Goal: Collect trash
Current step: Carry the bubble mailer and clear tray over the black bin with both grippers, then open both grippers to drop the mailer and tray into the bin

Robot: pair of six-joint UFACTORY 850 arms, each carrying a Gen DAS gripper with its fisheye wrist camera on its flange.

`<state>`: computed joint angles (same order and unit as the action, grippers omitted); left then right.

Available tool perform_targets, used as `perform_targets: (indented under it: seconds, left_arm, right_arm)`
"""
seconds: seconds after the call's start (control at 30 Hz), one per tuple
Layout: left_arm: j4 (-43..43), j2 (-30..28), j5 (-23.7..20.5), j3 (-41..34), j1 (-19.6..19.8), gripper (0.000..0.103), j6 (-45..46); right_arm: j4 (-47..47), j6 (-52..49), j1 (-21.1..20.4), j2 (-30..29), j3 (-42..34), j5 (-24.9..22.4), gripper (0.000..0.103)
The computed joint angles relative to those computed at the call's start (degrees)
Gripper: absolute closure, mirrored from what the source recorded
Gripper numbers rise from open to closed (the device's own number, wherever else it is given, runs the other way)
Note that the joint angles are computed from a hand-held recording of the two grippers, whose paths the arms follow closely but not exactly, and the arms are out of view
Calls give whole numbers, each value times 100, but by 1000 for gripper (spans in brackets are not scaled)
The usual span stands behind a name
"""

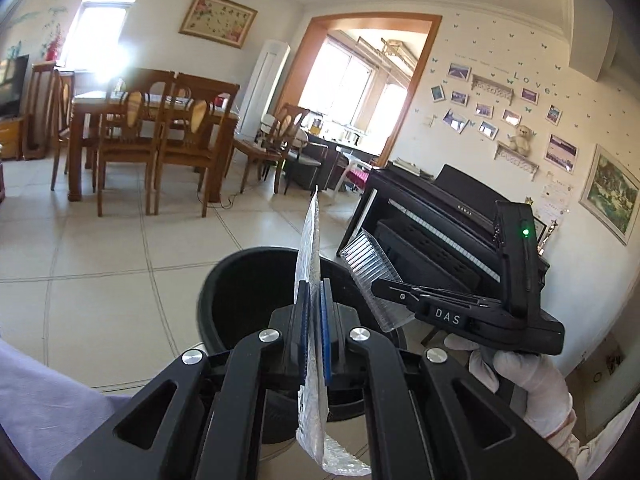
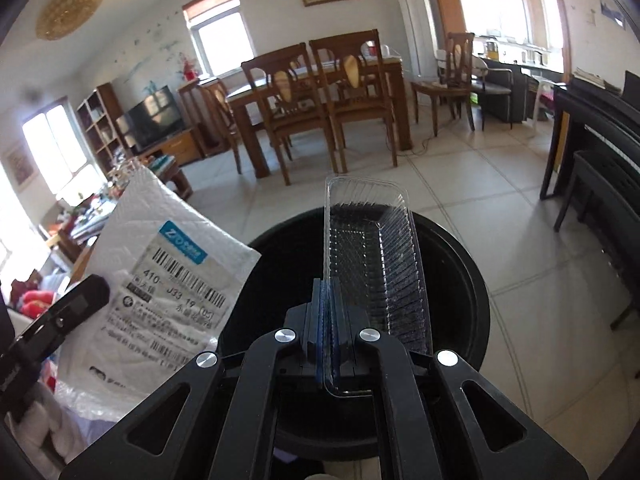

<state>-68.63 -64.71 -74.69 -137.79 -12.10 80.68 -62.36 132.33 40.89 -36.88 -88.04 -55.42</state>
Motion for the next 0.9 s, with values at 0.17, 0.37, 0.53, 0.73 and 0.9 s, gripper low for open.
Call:
perform_targets:
  seconds: [0.17, 0.37, 0.53, 0.73, 0.9]
  left_arm:
    - [25, 107, 317, 308, -221, 97, 48]
    - [176, -24, 487, 143, -375, 97, -163]
    - [356, -30, 632, 152, -425, 96, -277]
    - [468, -19, 804, 113, -454, 93, -428]
    - [392, 137, 929, 339, -450, 78, -365]
  right_arm:
    - [194, -1, -181, -8, 169, 338, 99]
    - [455, -250, -396, -125, 52, 625, 99]
    - [676, -517, -492, -243, -94, 785, 99]
    - [831, -750, -585, -420, -423, 781, 73]
    - [690, -628, -540, -462, -473, 619, 52]
